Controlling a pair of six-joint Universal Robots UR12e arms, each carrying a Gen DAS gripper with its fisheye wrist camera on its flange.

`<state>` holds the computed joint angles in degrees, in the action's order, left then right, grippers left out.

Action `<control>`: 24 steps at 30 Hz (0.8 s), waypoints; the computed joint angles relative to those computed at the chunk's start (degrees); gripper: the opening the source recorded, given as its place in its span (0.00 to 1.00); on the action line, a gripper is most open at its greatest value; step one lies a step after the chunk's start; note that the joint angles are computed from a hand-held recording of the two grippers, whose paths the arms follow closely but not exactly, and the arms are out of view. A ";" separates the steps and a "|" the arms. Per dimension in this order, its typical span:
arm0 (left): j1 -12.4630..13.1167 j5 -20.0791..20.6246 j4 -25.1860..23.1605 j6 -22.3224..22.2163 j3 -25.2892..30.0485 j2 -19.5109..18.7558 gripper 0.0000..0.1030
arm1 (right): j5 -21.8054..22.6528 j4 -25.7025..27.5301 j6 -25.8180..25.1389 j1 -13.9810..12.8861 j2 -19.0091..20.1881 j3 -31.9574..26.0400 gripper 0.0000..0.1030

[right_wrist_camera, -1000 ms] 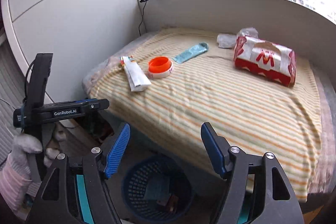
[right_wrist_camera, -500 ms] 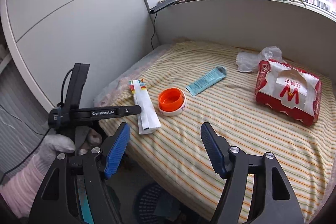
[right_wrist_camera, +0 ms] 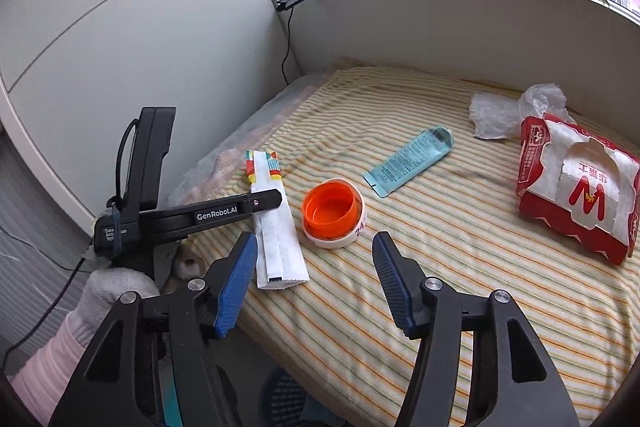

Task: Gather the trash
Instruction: 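Grasp the colourful paper strip with the left tool while the right tool grasps the orange cup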

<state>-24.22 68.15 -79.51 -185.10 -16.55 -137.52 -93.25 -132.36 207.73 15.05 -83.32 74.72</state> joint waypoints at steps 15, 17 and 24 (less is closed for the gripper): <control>0.73 1.01 -3.79 2.75 5.86 -2.81 0.17 | 0.45 6.28 -10.19 -0.61 5.32 -5.89 0.53; 0.78 0.69 -3.05 2.84 4.74 -2.30 0.17 | -0.57 7.09 -11.90 -0.45 6.19 -6.74 0.53; 1.11 -0.92 -1.43 1.96 2.69 -1.47 0.16 | -6.69 10.94 -15.06 1.02 8.92 -10.38 0.42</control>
<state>-23.11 67.23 -80.94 -183.14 -13.86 -138.99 -99.94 -121.42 192.67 16.08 -74.40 64.34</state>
